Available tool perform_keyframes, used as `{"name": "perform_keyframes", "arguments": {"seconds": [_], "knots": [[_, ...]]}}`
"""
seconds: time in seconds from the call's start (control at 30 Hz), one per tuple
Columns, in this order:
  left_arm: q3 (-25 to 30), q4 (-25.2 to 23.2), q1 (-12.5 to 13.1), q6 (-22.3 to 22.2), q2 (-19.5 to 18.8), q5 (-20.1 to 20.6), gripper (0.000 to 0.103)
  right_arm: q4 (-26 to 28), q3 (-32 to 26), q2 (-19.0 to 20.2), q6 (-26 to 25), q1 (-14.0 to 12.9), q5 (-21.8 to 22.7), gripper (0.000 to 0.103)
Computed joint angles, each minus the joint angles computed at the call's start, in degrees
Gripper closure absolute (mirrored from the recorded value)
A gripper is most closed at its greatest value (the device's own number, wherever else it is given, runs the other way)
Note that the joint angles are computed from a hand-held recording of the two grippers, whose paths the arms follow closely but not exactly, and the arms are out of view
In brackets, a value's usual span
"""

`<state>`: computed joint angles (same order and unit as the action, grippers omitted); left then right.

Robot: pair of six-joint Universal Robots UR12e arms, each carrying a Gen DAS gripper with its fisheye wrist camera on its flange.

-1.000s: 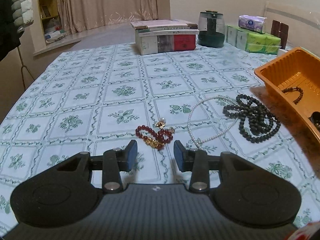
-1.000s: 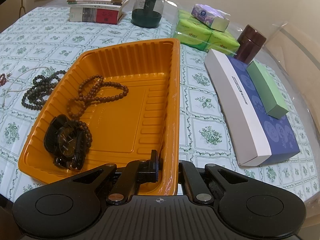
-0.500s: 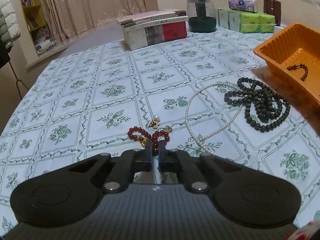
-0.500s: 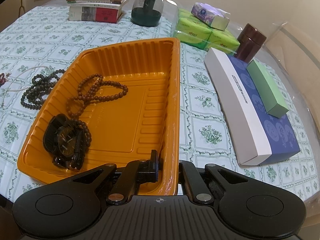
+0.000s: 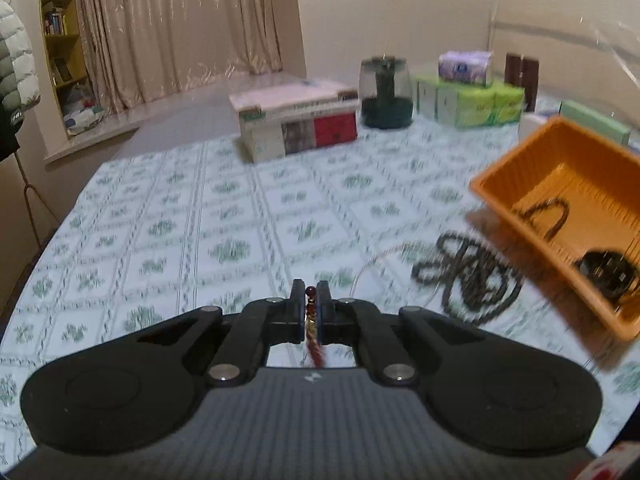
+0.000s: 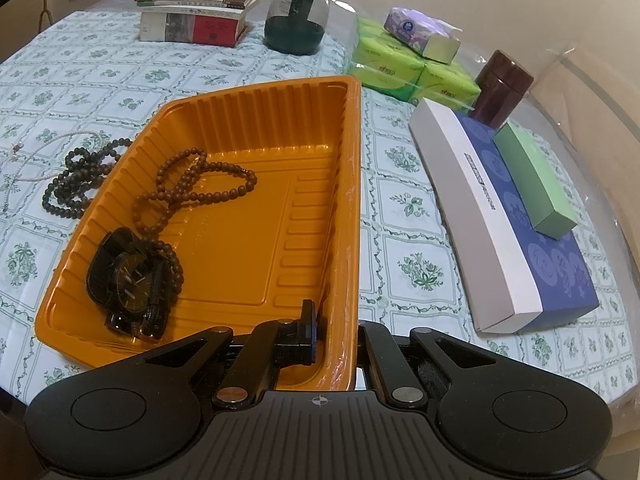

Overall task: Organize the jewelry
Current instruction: 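Carry the red bead bracelet into the tray and open the left tool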

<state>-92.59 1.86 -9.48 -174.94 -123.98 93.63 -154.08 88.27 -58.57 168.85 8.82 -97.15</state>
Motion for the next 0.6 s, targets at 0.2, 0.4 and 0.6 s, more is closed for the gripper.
{"name": "perform_keyframes", "arguments": {"seconds": [0.2,0.4,0.6], "knots": [[0.7,0.9,-0.2,0.8,0.8,-2.9,0.099,0.0,-0.1,0.0,0.0,0.0,0.1,0.099],[2.0,0.4,-0.7,0.7,0.8,-7.2,0.099,0.0,-0.1,0.0,0.0,0.1,0.1,0.099],[4.5,-1.6,-1.2,-1.0,-0.2,-15.3,0.099,0.0,-0.1,0.0,0.0,0.1,0.1,0.099]]}}
